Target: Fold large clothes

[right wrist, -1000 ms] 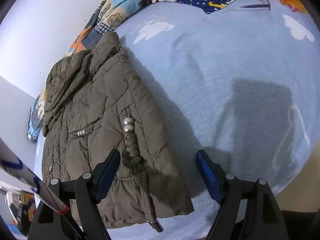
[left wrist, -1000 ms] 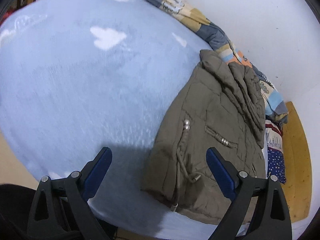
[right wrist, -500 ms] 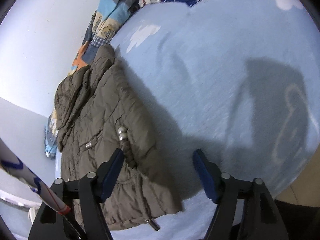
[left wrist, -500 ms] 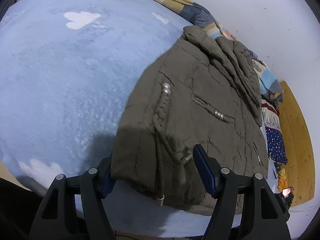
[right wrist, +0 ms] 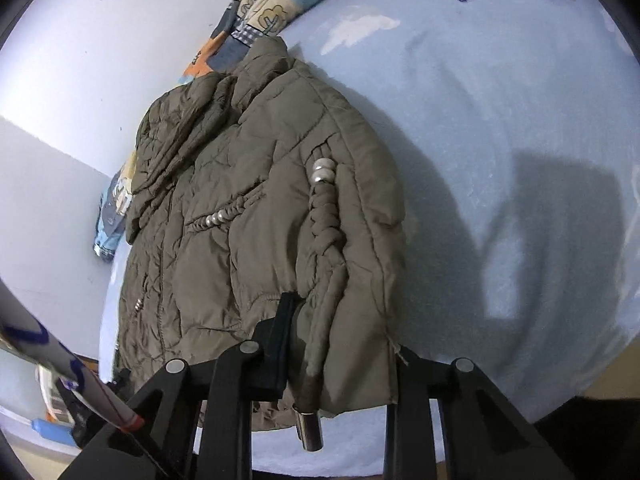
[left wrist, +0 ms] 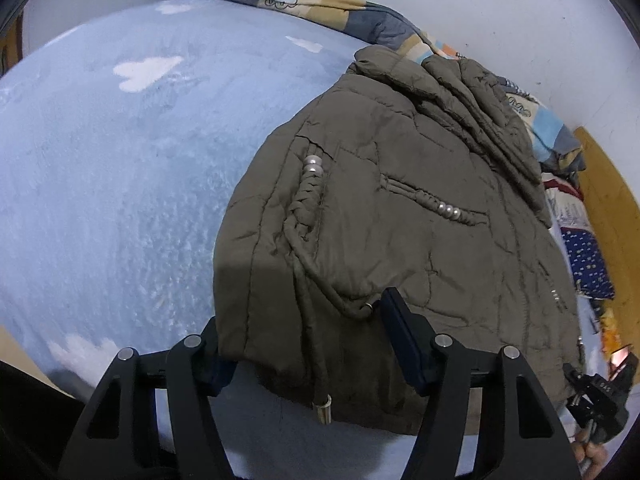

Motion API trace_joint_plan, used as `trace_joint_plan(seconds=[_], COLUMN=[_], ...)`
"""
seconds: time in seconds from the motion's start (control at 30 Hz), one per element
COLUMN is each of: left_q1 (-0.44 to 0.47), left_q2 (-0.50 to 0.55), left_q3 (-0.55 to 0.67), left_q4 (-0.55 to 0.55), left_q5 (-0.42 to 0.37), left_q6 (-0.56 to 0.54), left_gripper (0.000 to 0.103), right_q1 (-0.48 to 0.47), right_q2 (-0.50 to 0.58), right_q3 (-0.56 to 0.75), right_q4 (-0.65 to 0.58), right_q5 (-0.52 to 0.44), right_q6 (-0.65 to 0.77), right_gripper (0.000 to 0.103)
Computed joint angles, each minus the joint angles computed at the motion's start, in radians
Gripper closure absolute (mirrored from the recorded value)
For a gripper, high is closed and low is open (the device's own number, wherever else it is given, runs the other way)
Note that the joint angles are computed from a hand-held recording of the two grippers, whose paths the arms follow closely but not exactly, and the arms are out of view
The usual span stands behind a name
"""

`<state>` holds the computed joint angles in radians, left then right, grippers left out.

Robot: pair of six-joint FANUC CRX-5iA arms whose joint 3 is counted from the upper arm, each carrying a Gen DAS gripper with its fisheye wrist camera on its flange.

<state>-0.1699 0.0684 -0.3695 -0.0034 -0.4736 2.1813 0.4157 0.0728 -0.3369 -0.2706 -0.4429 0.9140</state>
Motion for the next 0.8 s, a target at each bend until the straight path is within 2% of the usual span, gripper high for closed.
trace_joint_plan(seconds=[0.17,0.3,0.5,0.7,0.8], left_q1=[-0.049,-0.073,-0.086,-0.084,-0.084], left_q2=[0.043,0.059,0.066,0.073,0.072], left_q3=[0.085,0.119,0.131,0.140,0.141], left_q4=[-0.165,-0.232,-0.263,-0.253,-0.249], left_q5=[-0.072,-0.103,-0.111,-0.123,-0.132], left_q6=[0.135,0.186,0.208,0.189,0.176], left_gripper=[0.034,0.029,0.026,0.024,0.024], right_q1=[-0.022,-0.017,-0.013,-0.032,-0.058], right_q2=[0.024,0.023,0.016,0.008,0.006], right_q3=[0.014,0.004,-0.009,-0.012,-0.003], right_q4=[-0.052,-0.038,-0.031,-0.096,-0.182], right_q5=[-0.018,0.000,0.017,0.024,0.022], right_q6=[0.026,0.023,0.013,0.048,0.098], right_gripper=[0.073,0.070,0.069,0.069,0.068])
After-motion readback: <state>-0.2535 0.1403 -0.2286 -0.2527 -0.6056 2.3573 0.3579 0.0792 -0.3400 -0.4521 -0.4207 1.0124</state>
